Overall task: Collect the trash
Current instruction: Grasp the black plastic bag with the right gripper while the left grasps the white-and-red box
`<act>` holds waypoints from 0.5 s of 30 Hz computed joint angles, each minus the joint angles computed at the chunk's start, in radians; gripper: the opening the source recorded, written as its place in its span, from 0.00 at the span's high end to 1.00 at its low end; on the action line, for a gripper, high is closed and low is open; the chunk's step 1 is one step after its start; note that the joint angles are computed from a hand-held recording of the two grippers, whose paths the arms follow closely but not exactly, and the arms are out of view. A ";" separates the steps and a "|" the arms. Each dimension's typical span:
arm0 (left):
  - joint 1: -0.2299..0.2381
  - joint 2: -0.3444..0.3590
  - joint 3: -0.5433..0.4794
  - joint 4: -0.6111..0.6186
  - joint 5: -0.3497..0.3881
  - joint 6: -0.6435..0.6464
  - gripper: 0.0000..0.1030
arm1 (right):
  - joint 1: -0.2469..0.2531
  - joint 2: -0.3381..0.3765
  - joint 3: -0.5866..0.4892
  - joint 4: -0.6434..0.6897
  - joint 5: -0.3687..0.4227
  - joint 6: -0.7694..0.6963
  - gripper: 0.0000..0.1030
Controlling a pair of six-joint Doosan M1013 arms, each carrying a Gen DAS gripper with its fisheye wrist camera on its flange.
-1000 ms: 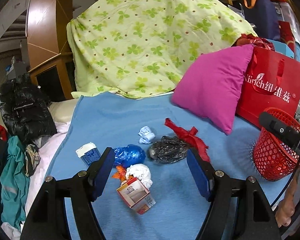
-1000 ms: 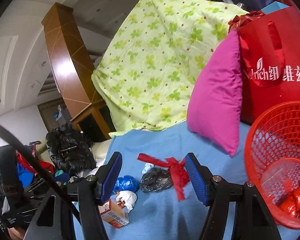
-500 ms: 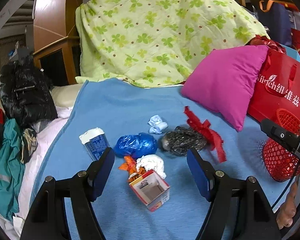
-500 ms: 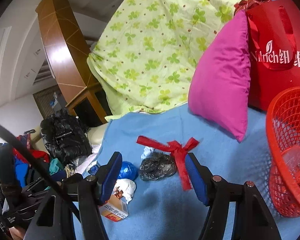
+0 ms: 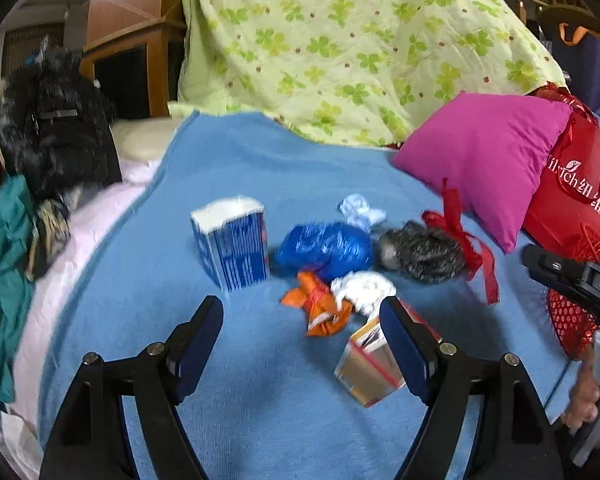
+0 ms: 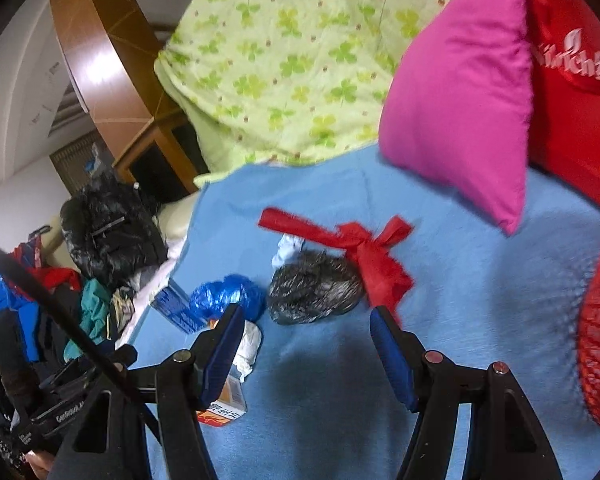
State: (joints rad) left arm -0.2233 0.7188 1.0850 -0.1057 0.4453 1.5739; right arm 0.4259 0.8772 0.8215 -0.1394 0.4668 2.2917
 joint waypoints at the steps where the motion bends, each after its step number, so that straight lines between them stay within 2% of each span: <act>1: 0.009 0.005 -0.006 -0.070 0.021 0.048 0.21 | -0.003 0.024 -0.042 0.063 0.033 -0.058 0.33; 3: 0.022 0.016 -0.023 -0.190 0.062 0.123 0.21 | -0.007 0.063 -0.113 0.134 0.092 -0.125 0.33; 8: 0.031 0.027 -0.036 -0.354 0.105 0.261 0.21 | -0.026 0.166 -0.291 0.283 0.210 -0.195 0.32; 11: 0.026 0.027 -0.032 -0.452 0.114 0.387 0.19 | -0.036 0.220 -0.389 0.301 0.271 -0.145 0.32; 15: 0.004 0.024 -0.023 -0.450 0.085 0.479 0.18 | -0.048 0.309 -0.556 0.300 0.379 -0.031 0.31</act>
